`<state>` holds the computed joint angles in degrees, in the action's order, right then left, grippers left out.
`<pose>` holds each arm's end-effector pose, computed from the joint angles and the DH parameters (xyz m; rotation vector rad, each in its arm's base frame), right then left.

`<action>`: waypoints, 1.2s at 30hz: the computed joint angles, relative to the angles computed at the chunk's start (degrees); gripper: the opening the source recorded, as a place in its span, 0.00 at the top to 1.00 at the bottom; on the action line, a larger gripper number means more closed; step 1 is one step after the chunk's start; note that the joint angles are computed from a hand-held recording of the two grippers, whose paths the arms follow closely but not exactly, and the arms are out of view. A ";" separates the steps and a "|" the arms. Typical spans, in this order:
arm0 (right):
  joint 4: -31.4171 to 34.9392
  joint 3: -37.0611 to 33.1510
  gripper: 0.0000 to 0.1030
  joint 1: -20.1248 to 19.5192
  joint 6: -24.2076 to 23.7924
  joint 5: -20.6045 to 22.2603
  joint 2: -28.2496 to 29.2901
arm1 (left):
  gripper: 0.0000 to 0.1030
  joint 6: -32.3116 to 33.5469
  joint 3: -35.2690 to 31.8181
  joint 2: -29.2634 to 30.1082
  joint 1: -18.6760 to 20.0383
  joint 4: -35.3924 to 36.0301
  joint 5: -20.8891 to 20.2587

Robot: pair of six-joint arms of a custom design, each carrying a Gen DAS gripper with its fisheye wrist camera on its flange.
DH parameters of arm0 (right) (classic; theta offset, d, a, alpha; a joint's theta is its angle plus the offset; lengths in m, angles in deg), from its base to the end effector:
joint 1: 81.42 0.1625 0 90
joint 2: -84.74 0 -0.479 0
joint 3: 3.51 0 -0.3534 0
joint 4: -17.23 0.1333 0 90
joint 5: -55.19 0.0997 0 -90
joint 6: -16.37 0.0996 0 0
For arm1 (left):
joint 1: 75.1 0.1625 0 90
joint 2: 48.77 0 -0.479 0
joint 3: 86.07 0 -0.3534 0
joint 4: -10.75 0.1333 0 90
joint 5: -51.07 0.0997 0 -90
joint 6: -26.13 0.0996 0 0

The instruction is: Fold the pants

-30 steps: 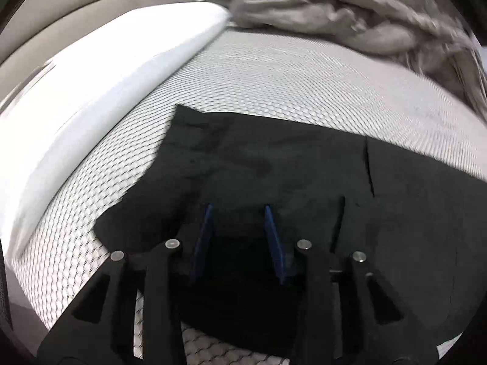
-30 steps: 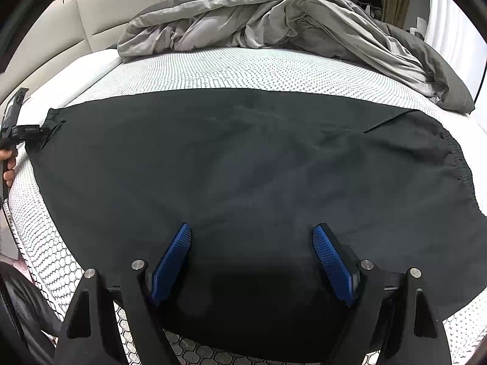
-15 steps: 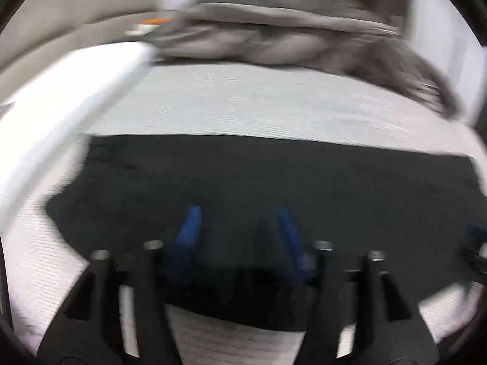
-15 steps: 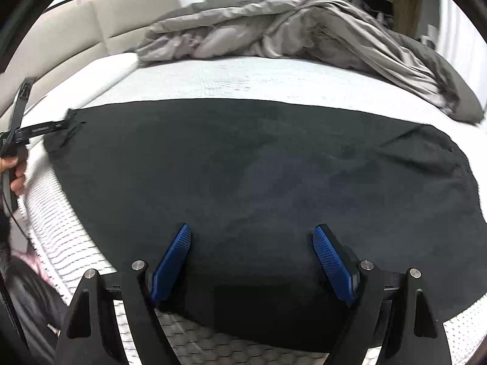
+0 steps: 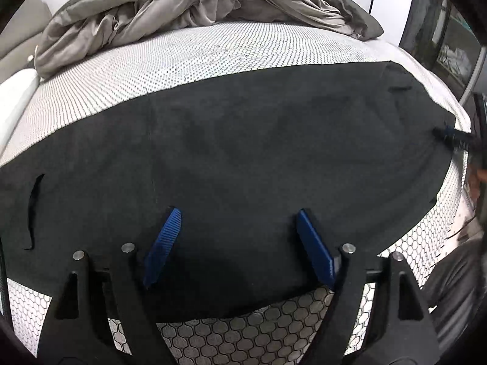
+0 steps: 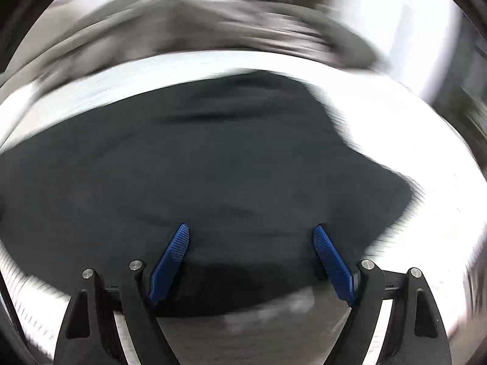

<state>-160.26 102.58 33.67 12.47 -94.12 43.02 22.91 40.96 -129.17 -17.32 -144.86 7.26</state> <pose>0.3069 -0.5431 0.1550 0.2903 -2.1047 0.6452 -0.0606 -0.4810 0.3451 0.4320 2.3485 -0.6884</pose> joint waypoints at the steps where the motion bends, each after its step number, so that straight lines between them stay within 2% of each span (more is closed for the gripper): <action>1: -1.08 0.44 0.20 -0.49 1.46 -0.06 -0.91 | 0.26 -0.07 0.86 -1.46 -0.42 0.36 -0.59; 3: -5.88 1.01 0.20 -0.11 0.73 2.15 -1.26 | 0.26 1.47 0.13 -1.17 -0.33 -1.73 -2.71; 5: -7.59 0.17 0.20 0.82 -1.32 3.76 -0.08 | 0.23 -0.71 1.14 -2.26 -2.78 -1.25 -2.26; 8: -1.15 -3.05 0.20 2.13 -6.48 10.22 2.83 | 0.22 -1.07 0.30 -0.73 -2.94 0.51 -2.40; 9: 1.38 -4.28 0.20 2.35 -8.04 10.51 3.93 | 0.22 -1.98 -0.02 0.11 -2.79 2.34 -1.68; 11: 3.68 -6.35 0.20 2.93 -10.83 6.53 6.69 | 0.21 -0.81 0.00 0.55 -2.18 1.80 -1.86; 13: 3.99 -6.25 0.21 2.35 -8.56 6.05 5.80 | 0.19 -0.66 0.63 -0.06 -1.87 1.39 -1.66; 15: 0.31 -5.86 0.24 1.15 -7.27 0.71 5.37 | 0.19 -0.57 0.53 -0.40 -0.91 0.82 -1.78; 16: 0.14 -4.88 0.24 0.44 -5.52 1.01 4.13 | 0.19 -1.09 0.56 -0.58 -0.73 0.75 -1.81; 17: 0.88 -3.78 0.25 -0.27 -3.58 3.71 2.63 | 0.19 -1.29 0.44 -0.58 -0.61 0.66 -1.96; 18: 0.08 -3.20 0.24 -0.30 -3.38 4.28 2.40 | 0.19 -1.62 0.43 -0.48 -0.86 0.67 -1.39; 20: -4.05 -3.64 0.24 1.31 -7.93 0.50 4.74 | 0.19 -1.90 0.59 -0.19 -1.89 0.14 -0.76; 21: -5.01 -3.66 0.24 1.78 -9.28 0.96 5.13 | 0.19 -1.36 0.71 -0.13 -2.20 -0.56 -1.53; 23: -3.77 -2.39 0.24 2.49 -8.43 7.40 4.24 | 0.19 -0.34 1.10 0.08 -3.12 -1.50 -3.98; 25: 0.78 -2.53 0.24 3.51 -6.58 14.42 4.50 | 0.19 0.62 1.57 0.65 -3.72 -1.25 -7.34; 27: 3.03 -3.81 0.24 4.62 -9.12 17.44 6.05 | 0.19 2.03 1.92 1.43 -4.10 0.01 -8.77; 29: 3.64 -3.60 0.24 5.92 -13.16 19.54 6.93 | 0.18 5.02 3.52 1.97 -5.09 -1.39 -6.37; 31: 4.27 -2.06 0.24 6.14 -15.13 20.71 6.44 | 0.15 5.69 3.61 1.31 -4.35 -1.19 -7.48; 33: 4.13 -0.03 0.23 5.54 -14.98 19.51 4.47 | 0.13 5.52 3.28 0.44 -3.63 -0.14 -8.20; 34: 1.26 1.51 0.22 5.06 -15.05 15.90 3.80 | 0.10 5.36 3.13 0.04 -3.50 0.50 -7.65; 35: -2.79 1.88 0.19 4.55 -15.83 9.91 4.40 | 0.08 5.10 3.09 -0.18 -3.30 0.73 -7.15; 36: -8.64 1.77 0.15 3.47 -18.67 3.91 5.62 | 0.07 4.40 2.80 -0.41 -3.04 1.36 -6.69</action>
